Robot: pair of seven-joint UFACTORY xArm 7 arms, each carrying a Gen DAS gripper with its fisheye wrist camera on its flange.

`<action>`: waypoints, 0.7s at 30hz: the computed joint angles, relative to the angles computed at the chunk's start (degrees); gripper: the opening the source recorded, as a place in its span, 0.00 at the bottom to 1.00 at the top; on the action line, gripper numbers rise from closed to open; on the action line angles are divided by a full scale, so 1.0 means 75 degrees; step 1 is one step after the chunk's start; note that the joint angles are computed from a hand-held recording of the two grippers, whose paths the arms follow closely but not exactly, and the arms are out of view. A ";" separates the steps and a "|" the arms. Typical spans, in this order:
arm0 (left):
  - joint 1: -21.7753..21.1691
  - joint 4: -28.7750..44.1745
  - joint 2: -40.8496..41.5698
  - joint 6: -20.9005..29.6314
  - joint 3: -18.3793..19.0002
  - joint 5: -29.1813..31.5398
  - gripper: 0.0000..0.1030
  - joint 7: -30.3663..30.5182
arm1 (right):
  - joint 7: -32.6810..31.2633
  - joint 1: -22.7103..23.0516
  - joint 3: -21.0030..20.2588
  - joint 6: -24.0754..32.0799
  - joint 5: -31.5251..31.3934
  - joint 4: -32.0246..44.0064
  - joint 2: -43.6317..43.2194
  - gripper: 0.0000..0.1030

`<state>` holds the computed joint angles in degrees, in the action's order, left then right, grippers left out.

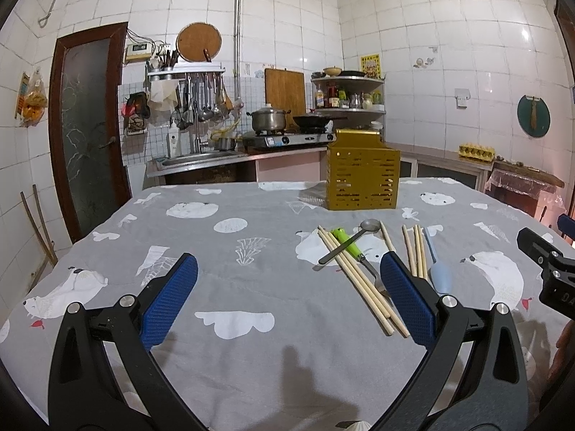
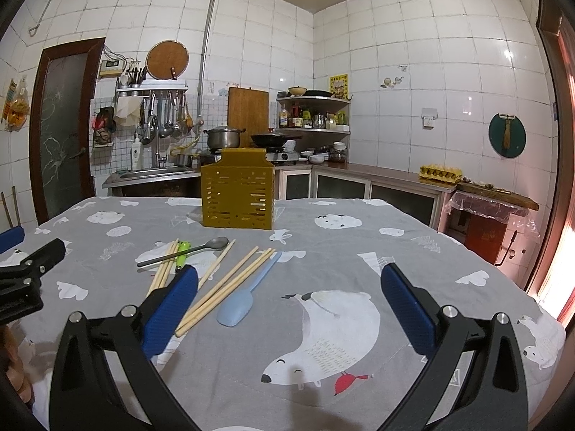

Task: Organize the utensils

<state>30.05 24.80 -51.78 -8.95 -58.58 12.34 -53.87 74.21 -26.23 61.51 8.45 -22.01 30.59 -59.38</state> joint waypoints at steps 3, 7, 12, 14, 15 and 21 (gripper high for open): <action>-0.0079 0.0140 0.0326 0.0187 0.0159 0.0035 0.95 0.0065 | 0.0025 -0.0009 -0.0001 0.0025 0.0008 0.0026 -0.0006 0.96; 0.0025 0.0389 0.0545 0.0332 0.0272 0.0070 0.95 0.0036 | -0.0103 -0.0095 -0.0111 0.0049 -0.0008 0.0187 0.0350 0.96; 0.0483 0.0829 0.0678 0.0092 0.0239 0.0140 0.95 0.0203 | -0.0127 -0.0465 -0.0079 0.0215 -0.0065 0.0492 0.0314 0.96; 0.0625 0.1015 0.0792 0.0085 0.0228 0.0116 0.95 0.0297 | -0.0238 -0.0647 -0.0038 0.0312 -0.0151 0.0677 0.0336 0.96; 0.0684 0.1115 0.0886 0.0088 0.0224 0.0115 0.95 0.0355 | -0.0299 -0.0765 0.0006 0.0321 -0.0204 0.0773 0.0331 0.96; 0.1398 0.1871 0.1415 0.0290 -0.0081 0.0158 0.95 0.0609 | -0.0539 -0.1283 0.0099 0.0246 -0.0180 0.1239 0.0506 0.96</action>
<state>40.53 38.83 -41.17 -6.78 -59.19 13.53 -49.30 70.16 -35.85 62.25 10.30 -23.36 39.88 -55.59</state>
